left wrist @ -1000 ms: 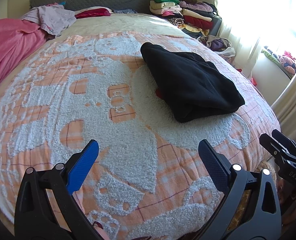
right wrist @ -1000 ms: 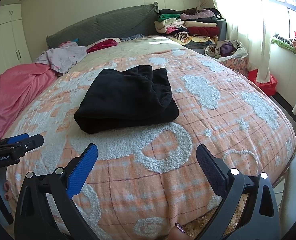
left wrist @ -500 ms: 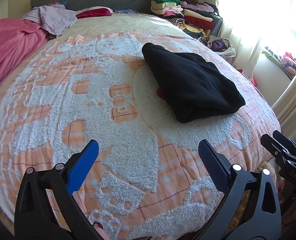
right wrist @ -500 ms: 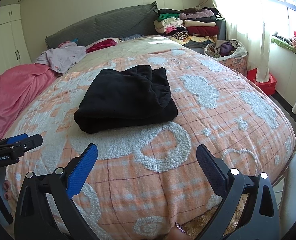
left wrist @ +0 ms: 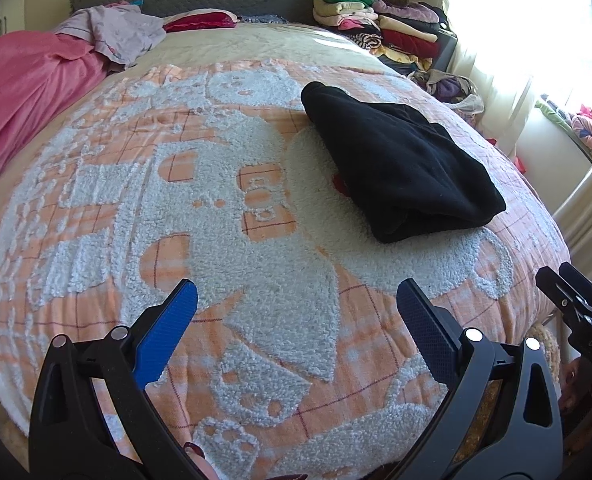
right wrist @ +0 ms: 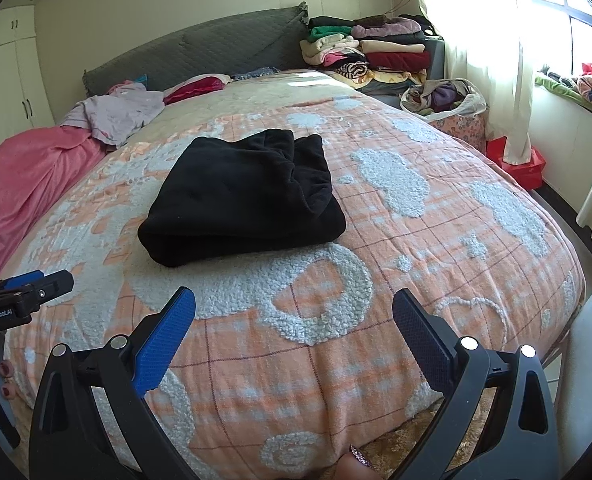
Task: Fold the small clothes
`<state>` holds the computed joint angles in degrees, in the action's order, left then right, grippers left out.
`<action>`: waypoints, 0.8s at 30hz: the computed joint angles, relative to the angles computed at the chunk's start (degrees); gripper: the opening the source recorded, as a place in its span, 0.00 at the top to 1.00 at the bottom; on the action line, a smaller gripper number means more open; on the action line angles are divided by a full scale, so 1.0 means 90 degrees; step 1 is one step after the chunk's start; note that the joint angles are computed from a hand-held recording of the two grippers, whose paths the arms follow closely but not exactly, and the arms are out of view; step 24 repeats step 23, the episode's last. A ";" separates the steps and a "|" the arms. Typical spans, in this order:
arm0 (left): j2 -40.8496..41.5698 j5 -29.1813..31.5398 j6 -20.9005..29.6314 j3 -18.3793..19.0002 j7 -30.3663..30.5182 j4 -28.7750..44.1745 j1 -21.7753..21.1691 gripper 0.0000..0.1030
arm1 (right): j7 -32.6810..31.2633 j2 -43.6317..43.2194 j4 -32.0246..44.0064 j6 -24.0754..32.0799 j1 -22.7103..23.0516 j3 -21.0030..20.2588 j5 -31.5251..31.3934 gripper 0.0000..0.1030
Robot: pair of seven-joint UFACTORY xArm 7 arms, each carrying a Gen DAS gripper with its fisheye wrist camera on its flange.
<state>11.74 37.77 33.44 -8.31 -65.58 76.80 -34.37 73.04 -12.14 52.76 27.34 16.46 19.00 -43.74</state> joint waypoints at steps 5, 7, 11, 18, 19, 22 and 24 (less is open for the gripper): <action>-0.0030 -0.0153 -0.0028 -0.0017 0.0153 -0.0060 0.0071 0.09 | 0.0133 -0.0076 -0.0038 0.0160 -0.0030 -0.0009 0.0034 0.04; -0.0037 -0.0121 0.0106 -0.0002 0.0186 -0.0050 0.0063 0.09 | 0.0290 -0.0189 -0.0124 0.0272 -0.0087 -0.0011 0.0048 0.04; -0.0251 -0.0224 0.0085 0.0059 0.0071 -0.0355 0.0250 0.09 | 0.0726 -0.0844 -0.0675 0.0639 -0.0365 -0.0134 0.0358 0.05; -0.1184 -0.0477 0.0414 0.0422 -0.0388 -0.1410 0.1444 0.09 | 0.0934 -0.2851 -0.2368 0.1767 -0.1522 -0.0720 0.1126 0.05; -0.1304 -0.0415 0.0653 0.0529 -0.0474 -0.1502 0.1699 0.09 | 0.0805 -0.3129 -0.2627 0.2039 -0.1839 -0.0938 0.1157 0.05; -0.1473 -0.0215 0.1323 0.0797 -0.0536 -0.1572 0.2432 0.09 | 0.0302 -0.3294 -0.2983 0.2356 -0.2681 -0.1514 0.1192 0.05; -0.1476 -0.0169 0.1481 0.0878 -0.0523 -0.1555 0.2667 0.09 | 0.0158 -0.3198 -0.3024 0.2398 -0.3055 -0.1771 0.1177 0.04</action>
